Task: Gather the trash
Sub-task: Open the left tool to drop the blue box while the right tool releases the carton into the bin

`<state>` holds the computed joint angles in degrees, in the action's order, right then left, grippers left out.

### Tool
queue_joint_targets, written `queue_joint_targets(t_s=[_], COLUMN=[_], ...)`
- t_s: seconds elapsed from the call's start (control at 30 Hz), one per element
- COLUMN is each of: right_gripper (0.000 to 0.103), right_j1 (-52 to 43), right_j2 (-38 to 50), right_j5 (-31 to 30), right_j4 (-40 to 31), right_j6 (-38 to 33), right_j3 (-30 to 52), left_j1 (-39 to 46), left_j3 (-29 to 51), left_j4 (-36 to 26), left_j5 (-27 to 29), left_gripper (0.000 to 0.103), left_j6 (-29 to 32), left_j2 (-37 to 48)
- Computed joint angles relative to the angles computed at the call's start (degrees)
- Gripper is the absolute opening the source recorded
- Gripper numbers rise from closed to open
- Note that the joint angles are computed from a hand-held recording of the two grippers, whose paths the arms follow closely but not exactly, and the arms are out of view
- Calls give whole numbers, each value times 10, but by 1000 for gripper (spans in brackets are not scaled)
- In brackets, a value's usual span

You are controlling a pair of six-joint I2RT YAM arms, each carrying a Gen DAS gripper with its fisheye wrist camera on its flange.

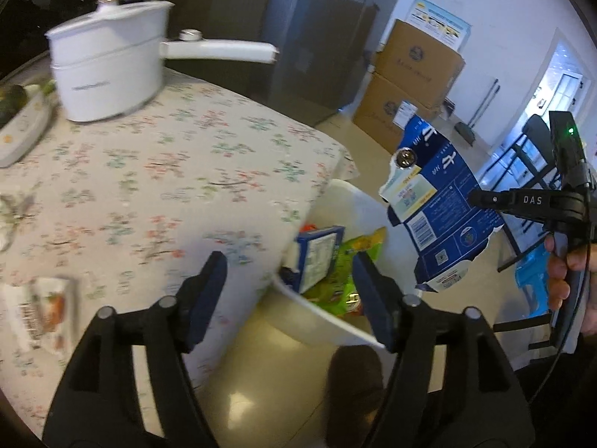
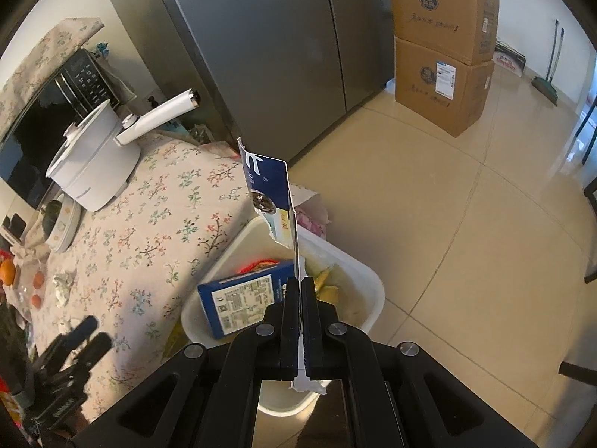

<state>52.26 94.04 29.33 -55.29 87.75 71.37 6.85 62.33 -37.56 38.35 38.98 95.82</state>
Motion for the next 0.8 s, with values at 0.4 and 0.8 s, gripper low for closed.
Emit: queue_joint_targets(t_s=[0.4, 0.8], right_gripper=[2, 51], right_j1=[-21, -31], right_j2=[77, 107], right_j5=[-12, -22], right_j4=[-12, -17], right_j6=[-40, -35], right_j3=[82, 117], left_j1=[117, 188], left_j3=[56, 145], left_j4=[-62, -99], left_j5=[-20, -16], left_gripper=[88, 97], left_j6=[92, 95], left_j2=[-1, 53])
